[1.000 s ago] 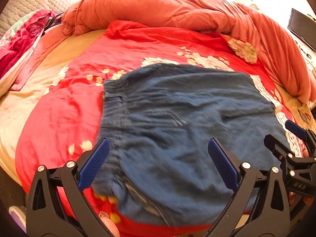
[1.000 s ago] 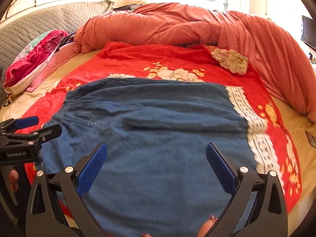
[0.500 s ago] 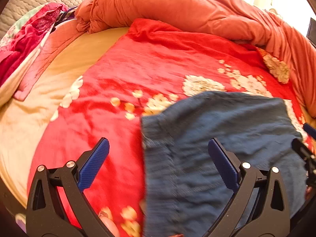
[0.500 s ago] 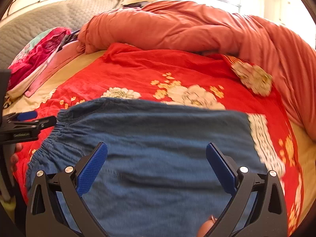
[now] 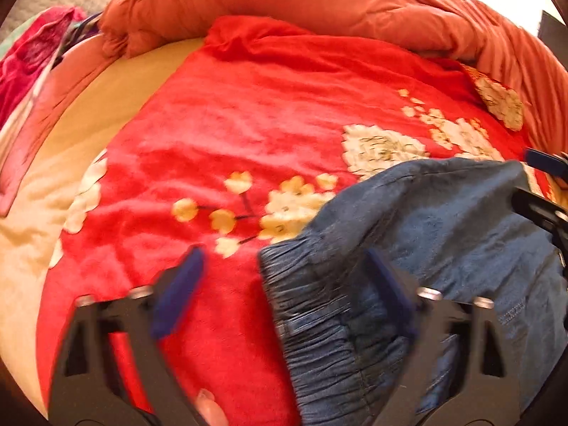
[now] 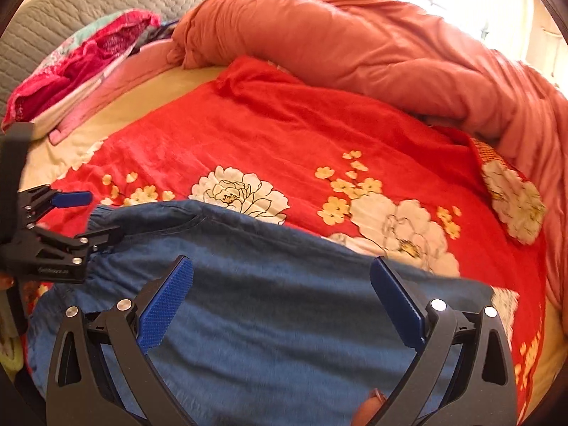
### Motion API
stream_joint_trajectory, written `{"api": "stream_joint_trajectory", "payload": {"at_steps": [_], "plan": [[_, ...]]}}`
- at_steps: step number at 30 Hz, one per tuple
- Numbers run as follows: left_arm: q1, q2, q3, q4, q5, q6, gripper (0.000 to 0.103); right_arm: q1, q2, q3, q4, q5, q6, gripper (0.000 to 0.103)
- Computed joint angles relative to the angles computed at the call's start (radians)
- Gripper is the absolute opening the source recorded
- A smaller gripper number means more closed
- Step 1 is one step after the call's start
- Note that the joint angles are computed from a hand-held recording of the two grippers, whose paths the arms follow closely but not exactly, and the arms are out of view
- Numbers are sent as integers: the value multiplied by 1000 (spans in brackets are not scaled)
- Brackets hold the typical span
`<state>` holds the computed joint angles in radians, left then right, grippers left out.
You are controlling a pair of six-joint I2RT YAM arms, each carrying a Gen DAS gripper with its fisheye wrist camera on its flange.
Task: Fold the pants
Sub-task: 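Move both tools toward the elastic waistband of the denim pants, then close the left tool on the waistband while the right tool grips the denim beside it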
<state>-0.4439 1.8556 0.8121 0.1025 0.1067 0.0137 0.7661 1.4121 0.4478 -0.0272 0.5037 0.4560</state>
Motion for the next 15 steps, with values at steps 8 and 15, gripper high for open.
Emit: {"api": "stream_joint_trajectory", "payload": {"at_steps": [8,15], "plan": [[23,3,-15,44,102,16,32,-109,214,116,94,-103,-212,99],[14,-67,-96,146,101,7,31,-110,334,200,103,-99,-401,98]]}}
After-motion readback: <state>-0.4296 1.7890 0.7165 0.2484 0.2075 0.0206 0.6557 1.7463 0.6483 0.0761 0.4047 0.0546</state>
